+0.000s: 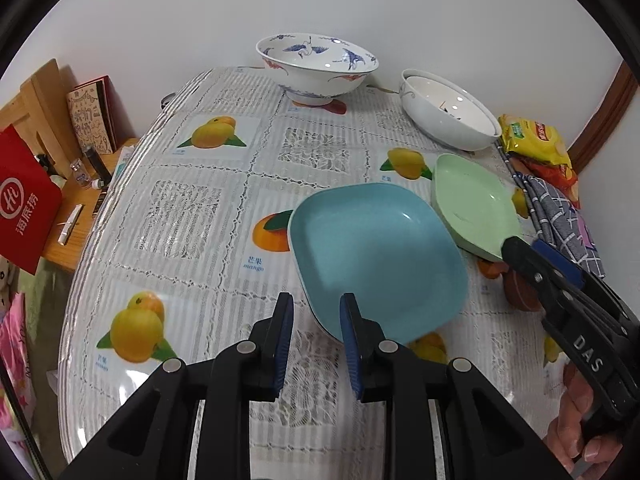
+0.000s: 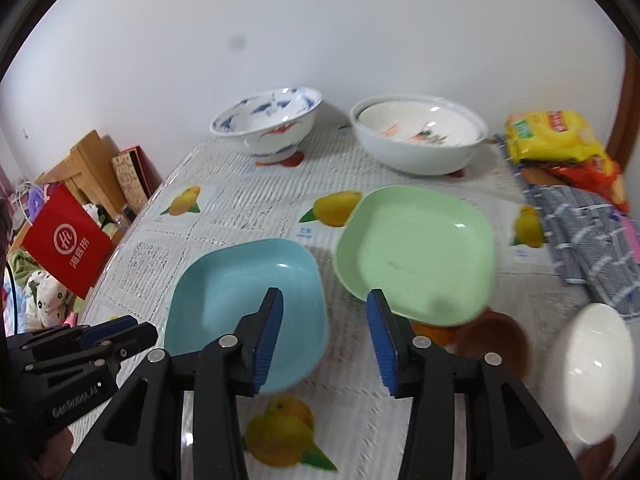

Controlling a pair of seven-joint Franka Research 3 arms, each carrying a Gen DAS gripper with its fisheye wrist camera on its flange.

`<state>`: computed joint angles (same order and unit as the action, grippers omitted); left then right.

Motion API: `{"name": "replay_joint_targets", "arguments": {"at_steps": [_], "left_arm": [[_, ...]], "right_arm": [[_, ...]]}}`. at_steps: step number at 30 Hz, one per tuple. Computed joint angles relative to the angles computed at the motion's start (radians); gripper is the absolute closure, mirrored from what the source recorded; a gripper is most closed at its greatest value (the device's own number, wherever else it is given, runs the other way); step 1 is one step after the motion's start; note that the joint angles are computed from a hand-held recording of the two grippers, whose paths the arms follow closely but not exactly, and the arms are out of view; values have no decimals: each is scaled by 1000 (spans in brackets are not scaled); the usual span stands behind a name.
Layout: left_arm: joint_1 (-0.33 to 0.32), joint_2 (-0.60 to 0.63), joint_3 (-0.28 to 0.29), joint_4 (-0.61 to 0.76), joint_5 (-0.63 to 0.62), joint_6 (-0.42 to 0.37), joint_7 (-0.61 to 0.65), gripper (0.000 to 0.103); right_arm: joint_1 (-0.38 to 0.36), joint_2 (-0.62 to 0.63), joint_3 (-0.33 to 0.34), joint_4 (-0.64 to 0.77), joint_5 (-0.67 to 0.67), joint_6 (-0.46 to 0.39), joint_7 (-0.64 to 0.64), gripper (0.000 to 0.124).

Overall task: Organize plates and bowls
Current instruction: 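Lower the light-blue plate onto the pink plate and open both grippers, then move both grippers to the rim of the light-green plate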

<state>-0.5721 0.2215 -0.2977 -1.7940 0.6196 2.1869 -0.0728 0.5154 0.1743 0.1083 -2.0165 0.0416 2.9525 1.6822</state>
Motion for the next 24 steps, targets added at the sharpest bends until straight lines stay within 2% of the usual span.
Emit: {"name": "replay_joint_targets", "arguments": {"at_steps": [4,7,10,16,20,24], "left_arm": [[-27,0,-10,36,28,-33,-11,73],[-55,11,-16,78,58,-72,-13,72],[-78,18,-19,112,84,-88,-14,72],[-118,40,-17,185,124,-133,-11,72],[-138,55,-12,229,151,-152,6,72],[-140,51,-5,236,173,-111,20,72]], "right_arm": [[6,-97,-35,-106,-96,43,95,62],[-19,-170,-48,-175,-284,61,271,58],[-76,-226,-20,-214,-437,37,410,58],[-190,-335,60,-283,-506,-17,482,54],[-197,-378,73,-288,-388,-104,371,53],[-250,-411,106,-317,-391,-45,386,43]]}}
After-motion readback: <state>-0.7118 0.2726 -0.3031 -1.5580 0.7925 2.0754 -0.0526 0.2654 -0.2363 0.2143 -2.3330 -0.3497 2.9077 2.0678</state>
